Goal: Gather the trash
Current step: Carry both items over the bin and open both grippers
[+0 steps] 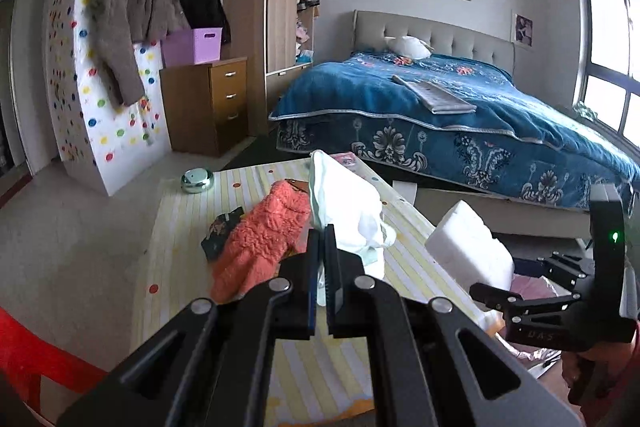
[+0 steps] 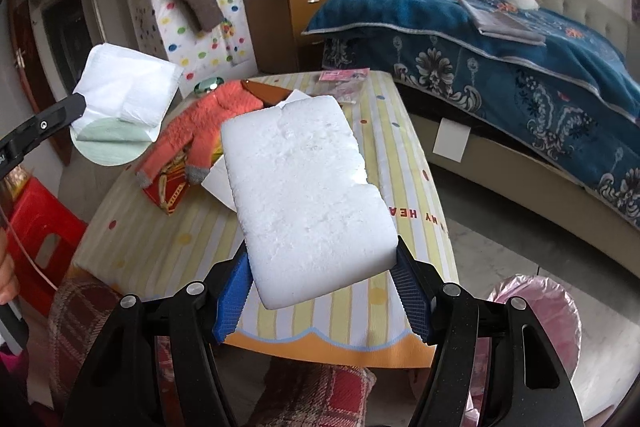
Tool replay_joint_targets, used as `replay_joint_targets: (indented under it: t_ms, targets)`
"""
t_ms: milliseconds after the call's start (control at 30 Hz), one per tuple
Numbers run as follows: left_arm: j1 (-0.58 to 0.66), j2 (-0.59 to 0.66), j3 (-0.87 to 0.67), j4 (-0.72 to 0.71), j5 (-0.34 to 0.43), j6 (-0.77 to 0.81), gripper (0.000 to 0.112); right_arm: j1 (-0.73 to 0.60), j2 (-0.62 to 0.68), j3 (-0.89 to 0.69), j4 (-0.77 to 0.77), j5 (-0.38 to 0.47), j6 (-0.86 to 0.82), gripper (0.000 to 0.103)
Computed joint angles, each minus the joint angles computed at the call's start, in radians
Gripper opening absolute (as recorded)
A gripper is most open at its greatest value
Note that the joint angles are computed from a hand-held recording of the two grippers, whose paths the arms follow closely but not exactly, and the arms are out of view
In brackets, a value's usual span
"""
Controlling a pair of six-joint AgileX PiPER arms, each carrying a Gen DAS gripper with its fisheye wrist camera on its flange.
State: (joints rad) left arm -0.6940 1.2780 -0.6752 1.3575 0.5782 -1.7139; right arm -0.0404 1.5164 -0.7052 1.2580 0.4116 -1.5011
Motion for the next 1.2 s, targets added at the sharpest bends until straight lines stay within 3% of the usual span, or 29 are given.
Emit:
replay_joint_targets:
  t_ms: [233, 600, 900, 1200]
  targets:
    - [-0.106, 0.130, -0.023, 0.044, 0.025, -0.091, 0.001, -0.071, -0.027, 0.049, 0.057, 0.023, -0.065, 0.066]
    - [-0.210, 0.408, -0.236, 0.175, -0.068, -0.164, 0.001, -0.375, -0.039, 0.090, 0.096, 0.088, -0.186, 0.067]
    - [-0.276, 0.653, -0.530, 0.120, -0.150, -0.011, 0.001, -0.666, 0.053, 0.046, 0.112, 0.088, -0.272, 0.068]
    - [-0.290, 0.892, -0.852, -0.232, -0.208, 0.399, 0.001, -0.794, 0.235, -0.073, 0.092, 0.051, -0.263, 0.069]
